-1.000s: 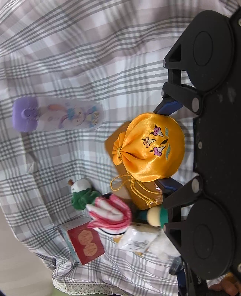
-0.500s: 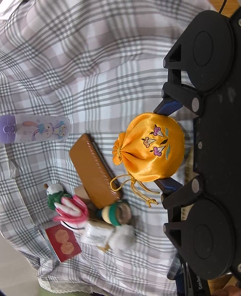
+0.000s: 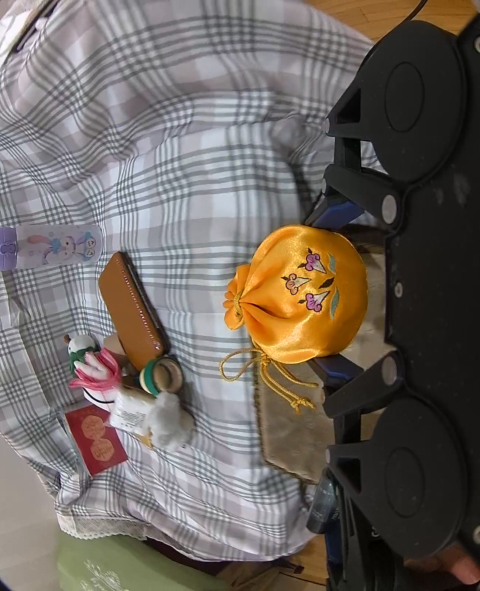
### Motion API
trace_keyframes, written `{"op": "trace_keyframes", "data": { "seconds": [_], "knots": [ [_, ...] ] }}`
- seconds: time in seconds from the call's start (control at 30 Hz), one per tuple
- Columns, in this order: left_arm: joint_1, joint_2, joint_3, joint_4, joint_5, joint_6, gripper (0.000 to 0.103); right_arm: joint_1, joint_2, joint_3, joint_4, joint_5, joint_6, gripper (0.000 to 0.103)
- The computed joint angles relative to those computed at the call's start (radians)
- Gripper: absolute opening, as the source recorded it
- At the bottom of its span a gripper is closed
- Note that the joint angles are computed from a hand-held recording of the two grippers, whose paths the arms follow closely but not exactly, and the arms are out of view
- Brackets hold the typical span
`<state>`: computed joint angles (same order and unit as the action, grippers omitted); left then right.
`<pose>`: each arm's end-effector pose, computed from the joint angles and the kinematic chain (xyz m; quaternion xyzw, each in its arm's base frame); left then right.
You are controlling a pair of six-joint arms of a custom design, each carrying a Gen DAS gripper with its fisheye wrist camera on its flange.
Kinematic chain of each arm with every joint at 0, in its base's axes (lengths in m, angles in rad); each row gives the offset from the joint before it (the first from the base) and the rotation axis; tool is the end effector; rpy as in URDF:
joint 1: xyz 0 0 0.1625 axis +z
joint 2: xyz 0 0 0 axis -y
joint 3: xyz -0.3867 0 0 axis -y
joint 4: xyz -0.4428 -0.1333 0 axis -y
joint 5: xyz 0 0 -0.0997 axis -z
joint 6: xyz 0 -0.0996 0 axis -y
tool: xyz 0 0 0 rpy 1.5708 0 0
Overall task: Organize soft objects
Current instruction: 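Carry the yellow pouch and dark bottle over the basket with both tools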
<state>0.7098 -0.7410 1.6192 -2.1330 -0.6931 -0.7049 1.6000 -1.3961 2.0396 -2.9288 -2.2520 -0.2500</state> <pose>-0.3509 -0.5783 -0.0087 0.1364 0.8860 -0.1950 0.3979 0.0865 -0.5452 0.2845 0.0072 -0.8907 0.2931 0.3474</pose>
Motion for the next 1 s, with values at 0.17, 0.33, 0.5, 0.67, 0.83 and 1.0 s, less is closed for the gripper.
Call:
{"op": "trace_keyframes", "data": {
  "seconds": [0.17,0.33,0.5,0.67,0.83,1.0],
  "knots": [
    [-0.034,-0.032,0.065,-0.025,0.001,-0.015,0.067,0.011,-0.054,0.072,-0.024,-0.005,-0.011,0.068],
    [-0.060,-0.047,0.099,-0.038,0.011,-0.023,0.066,0.021,-0.110,0.135,-0.035,0.006,-0.018,0.068],
    [-0.077,-0.060,0.120,-0.044,0.028,-0.038,0.067,0.037,-0.134,0.165,-0.038,0.001,-0.030,0.068],
    [-0.073,-0.070,0.127,-0.020,-0.002,-0.070,0.067,0.040,-0.161,0.177,-0.005,0.000,-0.005,0.068],
    [-0.059,-0.075,0.125,-0.013,-0.046,-0.082,0.067,0.057,-0.138,0.169,0.009,-0.061,-0.003,0.069],
    [-0.055,-0.079,0.125,0.006,-0.055,-0.099,0.067,0.057,-0.130,0.165,0.067,-0.057,-0.005,0.068]
  ]
}}
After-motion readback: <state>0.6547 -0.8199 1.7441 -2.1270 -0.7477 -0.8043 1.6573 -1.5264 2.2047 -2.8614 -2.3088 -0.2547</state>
